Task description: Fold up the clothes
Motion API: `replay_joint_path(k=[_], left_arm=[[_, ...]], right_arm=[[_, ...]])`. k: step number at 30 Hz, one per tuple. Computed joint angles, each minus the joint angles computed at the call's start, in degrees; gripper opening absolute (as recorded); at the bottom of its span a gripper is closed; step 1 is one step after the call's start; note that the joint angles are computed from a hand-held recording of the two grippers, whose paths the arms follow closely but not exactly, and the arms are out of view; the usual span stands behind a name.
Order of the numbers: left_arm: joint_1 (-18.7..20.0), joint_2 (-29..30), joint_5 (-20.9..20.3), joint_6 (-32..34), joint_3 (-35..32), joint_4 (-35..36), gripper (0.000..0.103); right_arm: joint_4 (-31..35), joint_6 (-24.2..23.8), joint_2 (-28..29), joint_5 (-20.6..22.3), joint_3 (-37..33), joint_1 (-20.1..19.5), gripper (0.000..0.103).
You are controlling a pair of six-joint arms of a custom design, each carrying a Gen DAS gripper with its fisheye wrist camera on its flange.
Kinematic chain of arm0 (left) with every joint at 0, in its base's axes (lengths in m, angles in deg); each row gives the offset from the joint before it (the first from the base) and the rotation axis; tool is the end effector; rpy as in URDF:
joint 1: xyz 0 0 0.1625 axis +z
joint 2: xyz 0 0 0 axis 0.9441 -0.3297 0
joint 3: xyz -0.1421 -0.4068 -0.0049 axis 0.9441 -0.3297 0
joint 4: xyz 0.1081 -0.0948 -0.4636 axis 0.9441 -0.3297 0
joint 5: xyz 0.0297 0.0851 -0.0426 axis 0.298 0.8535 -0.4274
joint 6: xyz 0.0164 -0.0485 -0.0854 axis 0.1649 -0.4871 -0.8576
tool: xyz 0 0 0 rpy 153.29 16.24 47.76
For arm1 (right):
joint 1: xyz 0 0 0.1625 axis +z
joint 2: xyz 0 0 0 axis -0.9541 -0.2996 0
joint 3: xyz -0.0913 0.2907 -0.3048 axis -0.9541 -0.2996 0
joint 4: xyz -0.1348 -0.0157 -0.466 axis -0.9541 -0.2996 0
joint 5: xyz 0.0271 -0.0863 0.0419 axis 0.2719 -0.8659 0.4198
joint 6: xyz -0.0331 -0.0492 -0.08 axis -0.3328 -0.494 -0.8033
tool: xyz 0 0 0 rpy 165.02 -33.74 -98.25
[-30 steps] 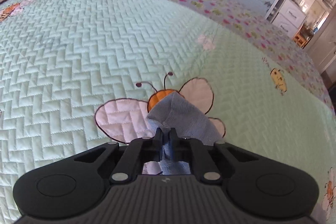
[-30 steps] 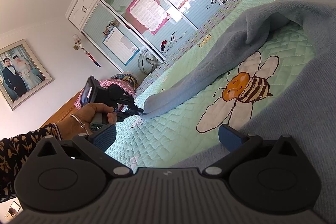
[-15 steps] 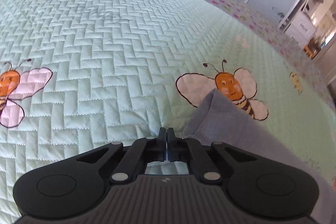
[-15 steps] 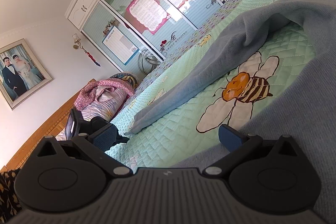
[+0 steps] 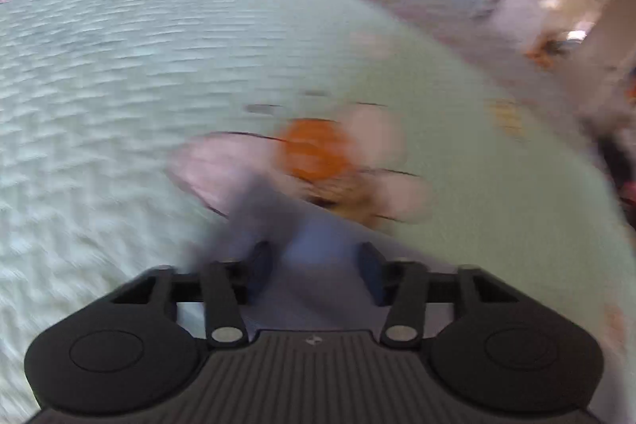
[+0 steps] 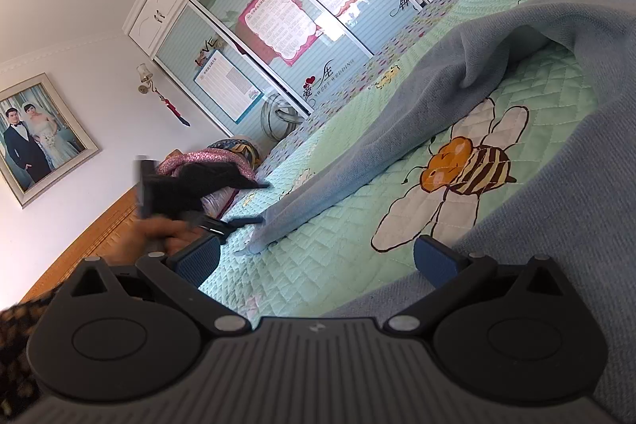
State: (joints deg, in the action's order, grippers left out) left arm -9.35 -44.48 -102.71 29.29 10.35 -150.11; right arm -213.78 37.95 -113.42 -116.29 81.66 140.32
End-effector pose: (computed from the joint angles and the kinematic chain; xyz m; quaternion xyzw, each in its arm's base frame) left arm -0.1565 -0.7435 0.1117 -0.1897 0.8301 -0.4451 0.2774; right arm -0.0320 -0.5851 0.1843 -0.1522 0.8852 -0.4225 0.1215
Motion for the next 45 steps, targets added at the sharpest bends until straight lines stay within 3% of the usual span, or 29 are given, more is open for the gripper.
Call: replay_joint_path(k=[1, 4, 7, 9, 11, 13, 15, 16, 18, 20, 22, 24, 26, 28, 29, 31, 34, 37, 40, 41, 42, 43, 45], left_arm=[[0.7, -1.4, 0.5, -3.2, 1.0, -0.6, 0.003], [0.6, -3.4, 3.4, -10.2, 3.1, 0.2, 0.003], [-2.0, -3.1, 9.5, -8.0, 3.1, 2.4, 0.017], [-4.1, -1.9, 8.2, -3.0, 3.6, -5.3, 0.03], [-6.0, -0.1, 1.8, 3.0, 3.2, -8.6, 0.047], [-6.9, 1.5, -6.6, 6.0, 1.9, -4.9, 0.06], [-6.8, 4.2, -11.7, 7.1, -0.9, 3.0, 0.063], [-6.8, 6.5, -11.1, 8.5, -2.4, 5.3, 0.063], [-8.1, 10.2, -4.3, 14.2, -4.7, 5.6, 0.066], [-8.4, 11.3, -2.0, 10.9, -7.1, 11.0, 0.066], [-8.4, 9.8, -4.6, 3.9, -6.9, 12.8, 0.066], [-8.0, 7.2, -10.9, -0.2, -3.5, 6.1, 0.066], [-7.6, 5.8, -15.8, -5.2, -1.0, 0.2, 0.066], [-7.4, 5.6, -18.9, -10.2, 0.7, -3.6, 0.066], [-7.6, 6.3, -19.6, -11.1, 0.9, -4.8, 0.066], [-7.9, 7.8, -21.1, -12.8, 1.1, -7.3, 0.066], [-8.0, 11.7, -19.8, -14.6, -0.2, -14.1, 0.067], [-8.5, 15.5, -16.6, -15.6, -2.4, -22.2, 0.07], [-8.4, 18.0, -14.7, -15.0, -5.4, -24.8, 0.069], [-8.2, 18.1, -14.9, -13.6, -6.5, -23.4, 0.062], [-8.0, 18.0, -14.6, -11.9, -8.0, -20.5, 0.051], [-7.7, 17.9, -14.2, -10.2, -9.5, -17.5, 0.018], [-7.4, 17.5, -12.8, -7.0, -11.8, -15.0, 0.014]], right_arm=[[0.0, 0.0, 0.0, 0.0, 0.0, 0.0, 0.103], [0.0, 0.1, 0.1, 0.1, -0.1, 0.0, 0.103], [0.0, 0.1, 0.1, 0.0, -0.1, 0.0, 0.103], [0.0, 0.1, 0.1, 0.0, -0.1, 0.0, 0.103], [0.0, 0.1, 0.1, -0.2, -0.1, 0.1, 0.103], [0.1, 0.1, 0.1, -0.5, -0.1, 0.2, 0.103], [0.2, 0.1, 0.0, -0.7, -0.2, 0.3, 0.103], [0.3, 0.1, 0.0, -0.8, -0.2, 0.3, 0.103], [0.6, 0.1, -0.1, -1.4, -0.3, 0.5, 0.103], [1.1, 0.0, -0.2, -2.1, -0.4, 0.8, 0.103], [2.3, -0.1, -0.6, -2.7, -0.7, 1.0, 0.103], [5.7, 0.2, -1.6, -2.7, -1.2, 1.1, 0.103], [12.7, 2.8, -3.5, -1.4, -2.8, 0.7, 0.103], [15.4, 8.8, -5.2, 2.7, -3.9, -0.8, 0.103], [14.3, 12.5, -5.8, 5.3, -4.1, -1.9, 0.103], [6.0, 17.3, -5.9, 8.4, -4.0, -3.7, 0.103], [-4.7, 23.2, -5.0, 6.6, -4.8, -4.9, 0.103], [-3.9, 29.2, -4.6, 3.9, -6.1, -5.5, 0.103], [-5.4, 30.3, -4.2, 2.3, -6.7, -5.6, 0.103], [-7.1, 30.2, -3.9, 1.9, -6.9, -5.6, 0.103], [-8.7, 30.2, -3.6, 1.4, -7.1, -5.6, 0.103], [-10.1, 30.5, -3.2, 0.9, -7.4, -5.7, 0.103], [-12.4, 31.9, -2.7, -0.7, -8.1, -5.9, 0.103]])
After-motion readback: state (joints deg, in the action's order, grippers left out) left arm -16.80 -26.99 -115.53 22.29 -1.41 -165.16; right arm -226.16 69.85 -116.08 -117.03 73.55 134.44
